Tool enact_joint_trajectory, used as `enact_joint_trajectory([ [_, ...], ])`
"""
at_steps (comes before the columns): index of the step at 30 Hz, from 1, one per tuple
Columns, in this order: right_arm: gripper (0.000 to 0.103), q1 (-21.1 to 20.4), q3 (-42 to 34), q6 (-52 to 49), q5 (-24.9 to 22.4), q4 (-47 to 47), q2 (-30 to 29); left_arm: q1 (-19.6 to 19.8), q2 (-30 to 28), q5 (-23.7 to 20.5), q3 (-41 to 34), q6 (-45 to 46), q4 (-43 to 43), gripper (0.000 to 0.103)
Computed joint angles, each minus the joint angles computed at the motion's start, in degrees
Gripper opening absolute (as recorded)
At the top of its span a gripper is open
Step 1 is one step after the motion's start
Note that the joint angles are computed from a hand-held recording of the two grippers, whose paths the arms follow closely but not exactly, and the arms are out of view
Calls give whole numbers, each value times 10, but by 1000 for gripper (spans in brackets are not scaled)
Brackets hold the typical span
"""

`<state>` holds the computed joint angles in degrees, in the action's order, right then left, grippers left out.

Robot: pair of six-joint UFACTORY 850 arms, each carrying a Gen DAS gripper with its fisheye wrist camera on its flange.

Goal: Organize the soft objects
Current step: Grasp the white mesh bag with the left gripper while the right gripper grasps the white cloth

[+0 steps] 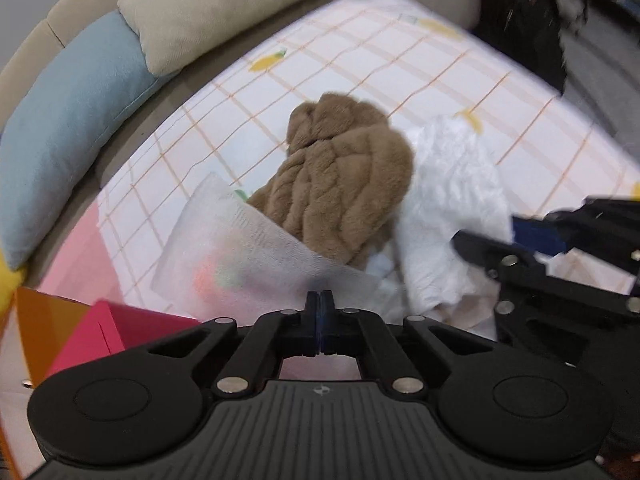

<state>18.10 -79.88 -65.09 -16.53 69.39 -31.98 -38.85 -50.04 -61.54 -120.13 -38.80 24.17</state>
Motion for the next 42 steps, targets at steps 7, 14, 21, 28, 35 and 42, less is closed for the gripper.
enact_joint_trajectory([
  [7,15,-20,24,119,-44,-25,29,-12,70,110,111,-26,29,6],
  [14,15,-25,22,188,-58,-67,28,-23,83,151,155,-78,89,68],
  [21,15,-31,9,210,-70,-79,15,-53,20,45,107,-85,202,68],
  [28,15,-30,-3,223,-75,-96,6,-59,-13,-7,82,-131,249,29],
  [35,15,-22,-12,284,-71,-178,4,-62,27,26,130,-186,267,3],
  [42,13,-16,14,336,-89,-243,38,-71,104,97,208,-267,266,2],
])
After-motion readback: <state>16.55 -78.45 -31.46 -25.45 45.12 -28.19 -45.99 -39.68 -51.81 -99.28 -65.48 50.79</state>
